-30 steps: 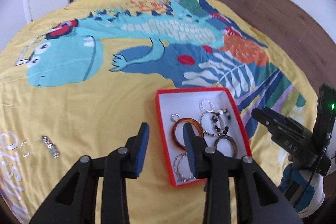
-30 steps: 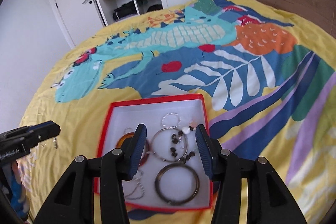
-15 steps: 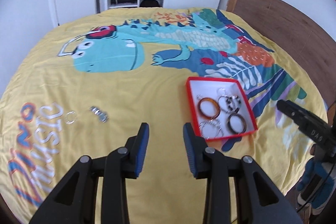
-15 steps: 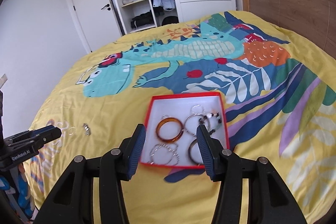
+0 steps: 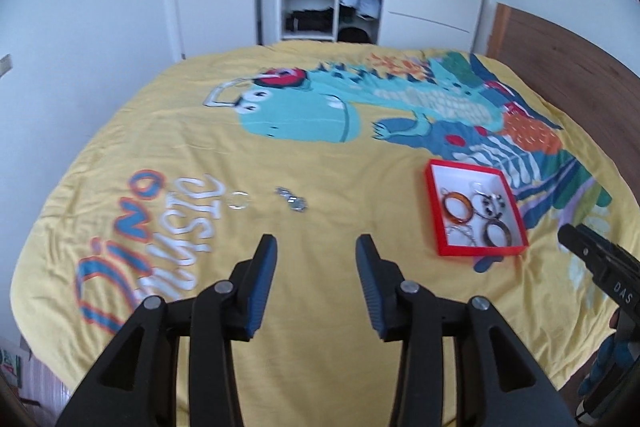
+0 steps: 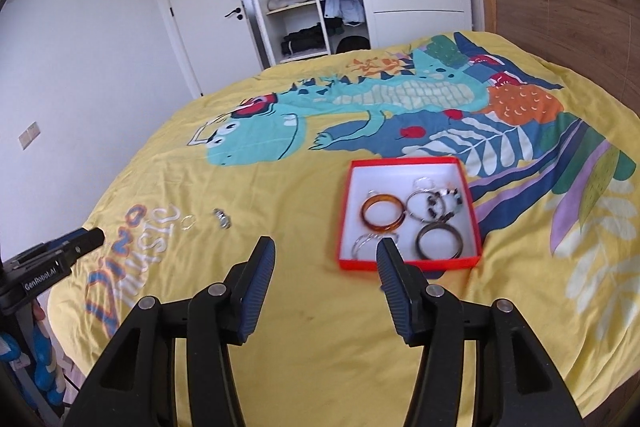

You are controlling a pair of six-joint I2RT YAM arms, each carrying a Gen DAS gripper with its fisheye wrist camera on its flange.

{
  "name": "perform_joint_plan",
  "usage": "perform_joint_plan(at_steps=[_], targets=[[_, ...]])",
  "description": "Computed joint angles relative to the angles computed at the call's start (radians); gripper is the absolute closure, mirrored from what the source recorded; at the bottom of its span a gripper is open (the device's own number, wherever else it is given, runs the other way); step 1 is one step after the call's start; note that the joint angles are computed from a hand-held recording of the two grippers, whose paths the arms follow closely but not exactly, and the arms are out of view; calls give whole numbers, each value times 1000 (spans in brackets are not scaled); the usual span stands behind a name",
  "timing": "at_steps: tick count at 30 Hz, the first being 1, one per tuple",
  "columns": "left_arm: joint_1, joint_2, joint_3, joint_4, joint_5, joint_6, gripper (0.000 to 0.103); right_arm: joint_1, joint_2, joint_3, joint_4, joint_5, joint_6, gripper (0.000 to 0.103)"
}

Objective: Organize jewelry
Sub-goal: 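Withdraw both open tools from the box back toward the remaining jewelry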

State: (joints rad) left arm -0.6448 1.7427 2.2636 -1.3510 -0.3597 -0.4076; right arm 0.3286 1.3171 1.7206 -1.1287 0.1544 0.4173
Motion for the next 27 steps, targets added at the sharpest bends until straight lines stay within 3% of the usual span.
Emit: perform_joint_plan(at_steps=[7, 16, 27], targets=[[9, -202, -214, 59, -58, -11, 63, 171, -24, -13, -35, 114, 89, 46], [-3, -335, -352, 105, -120, -9, 62, 351, 2, -8, -61, 213, 161, 46], [94, -417, -474, 195, -26, 12, 62, 422, 82, 11, -39, 220, 170, 46]])
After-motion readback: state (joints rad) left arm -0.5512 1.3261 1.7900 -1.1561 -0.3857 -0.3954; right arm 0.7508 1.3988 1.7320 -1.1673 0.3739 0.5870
